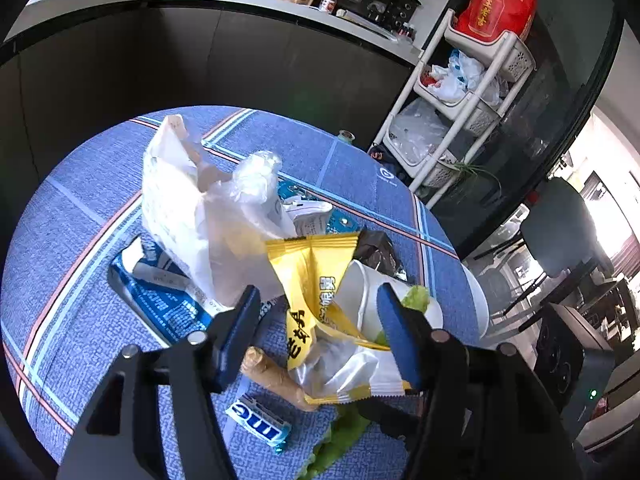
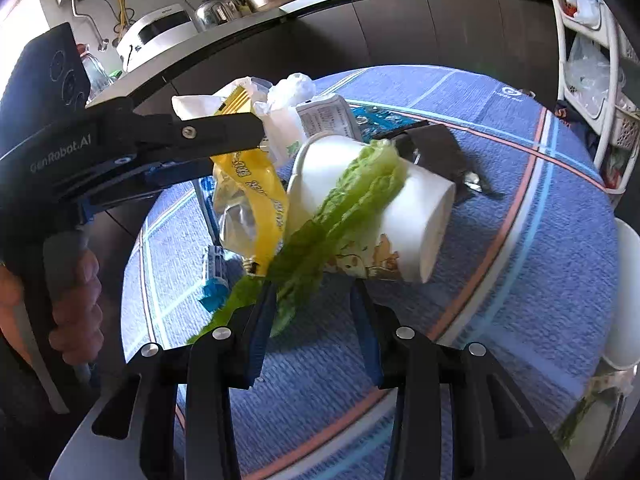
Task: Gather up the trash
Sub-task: 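Carry the yellow wrapper and lettuce leaf to the bin and release both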
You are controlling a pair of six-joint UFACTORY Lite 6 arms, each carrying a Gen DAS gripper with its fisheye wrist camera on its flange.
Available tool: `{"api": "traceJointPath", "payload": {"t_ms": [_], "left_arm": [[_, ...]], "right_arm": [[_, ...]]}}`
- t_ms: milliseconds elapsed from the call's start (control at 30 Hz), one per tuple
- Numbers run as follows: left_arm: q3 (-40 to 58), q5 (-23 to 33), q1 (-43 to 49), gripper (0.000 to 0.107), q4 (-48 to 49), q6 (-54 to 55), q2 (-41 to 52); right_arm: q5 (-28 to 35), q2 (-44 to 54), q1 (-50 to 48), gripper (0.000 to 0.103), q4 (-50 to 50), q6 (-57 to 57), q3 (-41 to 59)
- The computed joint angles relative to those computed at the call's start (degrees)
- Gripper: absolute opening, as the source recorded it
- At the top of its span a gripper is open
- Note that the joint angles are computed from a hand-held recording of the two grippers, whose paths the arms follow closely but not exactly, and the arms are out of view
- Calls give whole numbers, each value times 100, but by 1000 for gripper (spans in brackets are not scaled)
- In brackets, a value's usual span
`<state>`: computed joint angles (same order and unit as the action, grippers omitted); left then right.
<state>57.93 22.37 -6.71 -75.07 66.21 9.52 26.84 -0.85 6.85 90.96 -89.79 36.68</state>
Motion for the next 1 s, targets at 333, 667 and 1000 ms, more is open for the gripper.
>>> {"api": "traceJointPath", "payload": {"t_ms": [333, 667, 1000], "left_arm": [[-615, 396, 311, 11, 8, -103, -943], [-875, 407, 110, 11, 1179, -1492, -2602], [-237, -170, -1439, 11, 2680, -3287, -2463]], "right_arm": [[157, -1005, -6, 1, -452, 340, -415], [520, -3049, -951, 1, -1940, 1741, -861], [2545, -3261, -4135, 1, -2117, 694, -666]]}}
